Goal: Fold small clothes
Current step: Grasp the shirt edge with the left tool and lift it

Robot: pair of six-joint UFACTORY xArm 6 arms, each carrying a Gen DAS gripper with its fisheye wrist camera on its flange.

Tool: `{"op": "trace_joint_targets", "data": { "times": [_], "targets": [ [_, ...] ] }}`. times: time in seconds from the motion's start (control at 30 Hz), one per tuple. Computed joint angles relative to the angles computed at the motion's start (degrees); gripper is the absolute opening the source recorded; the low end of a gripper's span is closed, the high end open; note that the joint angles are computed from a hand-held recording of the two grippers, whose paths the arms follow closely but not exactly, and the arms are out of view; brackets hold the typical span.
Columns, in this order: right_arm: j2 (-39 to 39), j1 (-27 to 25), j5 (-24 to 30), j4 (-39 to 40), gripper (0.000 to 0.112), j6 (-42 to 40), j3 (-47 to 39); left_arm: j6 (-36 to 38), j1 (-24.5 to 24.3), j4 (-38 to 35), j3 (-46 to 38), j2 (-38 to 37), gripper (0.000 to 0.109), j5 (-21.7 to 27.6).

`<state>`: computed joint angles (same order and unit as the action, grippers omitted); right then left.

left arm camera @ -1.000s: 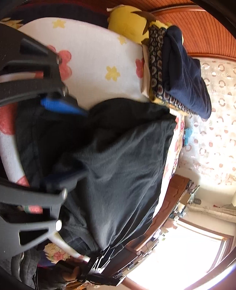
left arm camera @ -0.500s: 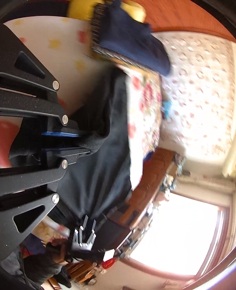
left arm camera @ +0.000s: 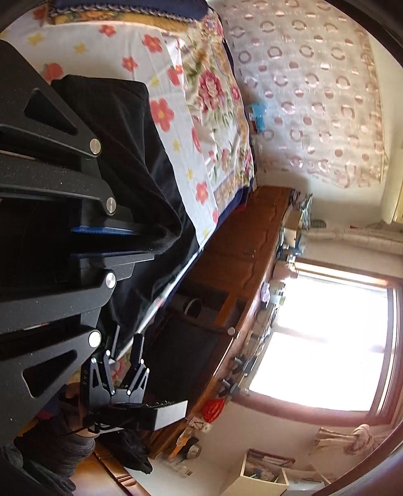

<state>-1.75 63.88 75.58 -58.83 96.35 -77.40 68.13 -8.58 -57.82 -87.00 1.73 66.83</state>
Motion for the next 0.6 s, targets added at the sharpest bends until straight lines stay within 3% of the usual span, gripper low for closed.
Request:
{"op": "trace_joint_targets", "data": {
  "times": [0.17, 0.5, 0.6],
  "targets": [
    [-1.17, 0.87, 0.85, -0.69, 0.064, 1.14, 0.9, -2.72, -0.66, 1.48, -0.54, -0.51, 0.011, 3.59],
    [0.15, -0.42, -1.69, -1.21, 0.064, -0.56, -0.56, 1.84, 1.69, 2.42, 6.02, -3.26, 0.079, -3.72],
    [1.5, -1.16, -2.94, -1.28, 0.064, -2.56, -2.39, 2.74, 3.46, 2.32, 7.44, -3.12, 0.08, -5.27]
  ]
}}
